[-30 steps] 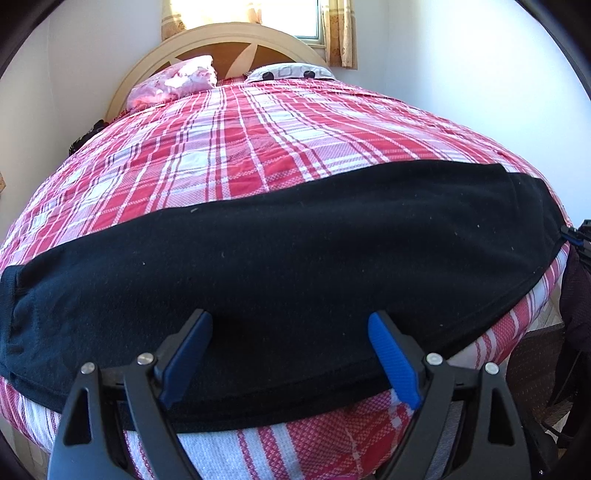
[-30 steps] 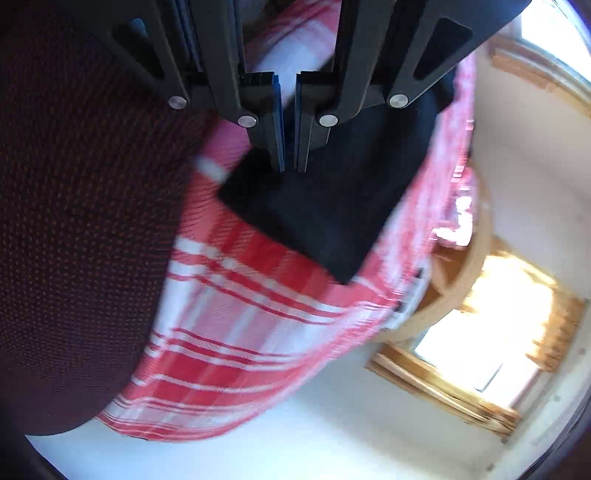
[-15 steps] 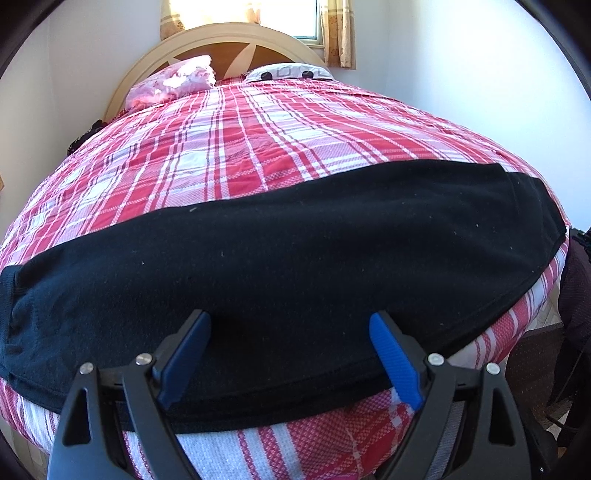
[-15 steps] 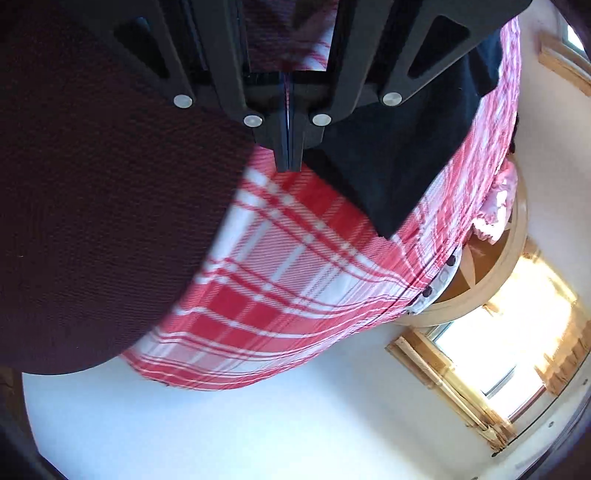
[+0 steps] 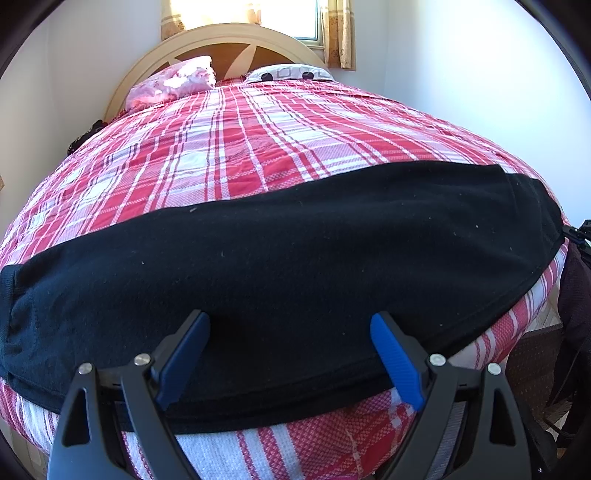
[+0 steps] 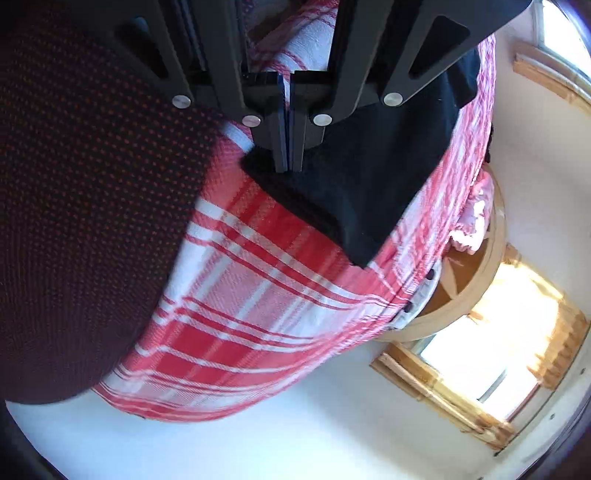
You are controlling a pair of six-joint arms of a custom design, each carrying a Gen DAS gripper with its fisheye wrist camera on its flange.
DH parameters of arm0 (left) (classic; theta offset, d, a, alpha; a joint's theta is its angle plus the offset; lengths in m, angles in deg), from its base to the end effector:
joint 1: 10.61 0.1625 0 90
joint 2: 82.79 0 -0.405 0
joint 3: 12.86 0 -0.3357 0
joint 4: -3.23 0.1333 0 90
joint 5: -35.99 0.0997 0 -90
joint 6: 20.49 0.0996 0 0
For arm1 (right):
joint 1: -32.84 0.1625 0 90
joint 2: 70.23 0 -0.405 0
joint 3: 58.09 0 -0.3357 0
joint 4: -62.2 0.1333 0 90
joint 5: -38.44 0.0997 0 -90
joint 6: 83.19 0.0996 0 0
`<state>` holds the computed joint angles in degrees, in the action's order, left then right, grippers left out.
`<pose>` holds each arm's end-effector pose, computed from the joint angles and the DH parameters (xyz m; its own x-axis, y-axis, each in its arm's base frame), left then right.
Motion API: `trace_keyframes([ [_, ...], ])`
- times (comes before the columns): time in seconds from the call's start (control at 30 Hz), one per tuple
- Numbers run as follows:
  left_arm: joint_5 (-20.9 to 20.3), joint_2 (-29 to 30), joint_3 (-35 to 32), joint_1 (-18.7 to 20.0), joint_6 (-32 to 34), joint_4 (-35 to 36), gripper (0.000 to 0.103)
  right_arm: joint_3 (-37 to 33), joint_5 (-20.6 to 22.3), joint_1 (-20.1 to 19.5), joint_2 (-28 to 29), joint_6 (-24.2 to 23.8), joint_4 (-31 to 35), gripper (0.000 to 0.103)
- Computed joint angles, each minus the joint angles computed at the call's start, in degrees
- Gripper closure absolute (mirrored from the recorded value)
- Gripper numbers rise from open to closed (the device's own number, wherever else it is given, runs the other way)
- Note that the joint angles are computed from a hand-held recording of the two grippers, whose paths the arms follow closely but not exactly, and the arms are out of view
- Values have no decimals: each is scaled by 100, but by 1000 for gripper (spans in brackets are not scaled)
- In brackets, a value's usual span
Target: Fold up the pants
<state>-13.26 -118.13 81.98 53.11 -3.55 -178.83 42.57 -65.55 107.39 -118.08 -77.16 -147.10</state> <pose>-0.0991 -0.6486 0.0976 -0.6899 0.2397 -0.6831 0.6002 0.7170 -0.3545 -0.0554 -0.6104 0.2482 -0.8602 0.5099 -0.0004 0.1977 0.3328 -0.9220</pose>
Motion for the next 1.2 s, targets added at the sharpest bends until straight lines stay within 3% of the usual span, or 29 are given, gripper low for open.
trace_keyframes([
  [0.1,19,11,-12,-7,-7,12,11,126,303,-72,-72,116,-191,97],
  [0.13,14,7,-9,-5,-8,8,11,26,256,-53,-31,133,-182,80],
  [0.17,14,7,-9,-5,-8,8,11,51,315,-70,-47,128,-234,50],
  [0.2,11,10,-15,-4,-19,14,11,63,368,-87,-47,134,-315,39],
  [0.23,15,13,-18,-5,-23,17,11,72,416,-104,-32,153,-429,35],
  [0.3,20,15,-28,-2,-27,26,11,31,380,-91,-57,124,-327,35],
  [0.37,25,15,-27,0,-35,22,10,-115,21,16,-42,-21,-64,38],
  [0.53,27,14,-25,1,-32,19,10,-668,-659,222,144,-536,850,70],
  [0.57,31,13,-23,-1,-34,20,10,-745,-772,252,194,-615,914,82],
  [0.63,29,11,-23,0,-32,24,10,-785,-1010,344,255,-836,809,92],
  [0.77,-33,-36,-18,21,-69,93,10,-833,-1837,646,427,-1572,310,93],
  [0.9,-52,-21,-35,35,-99,81,10,-731,-2299,660,303,-1171,397,93],
  [0.97,21,29,-49,18,-12,18,9,-899,-2722,633,396,-1210,555,97],
  [1.0,43,39,-53,8,4,7,9,-853,-2573,584,296,-964,824,97],
  [1.07,18,-8,-12,3,19,-18,9,-758,-2287,502,203,-895,740,97],
  [1.2,141,-153,246,-18,411,-817,9,-571,-2222,759,307,-1518,-859,94],
])
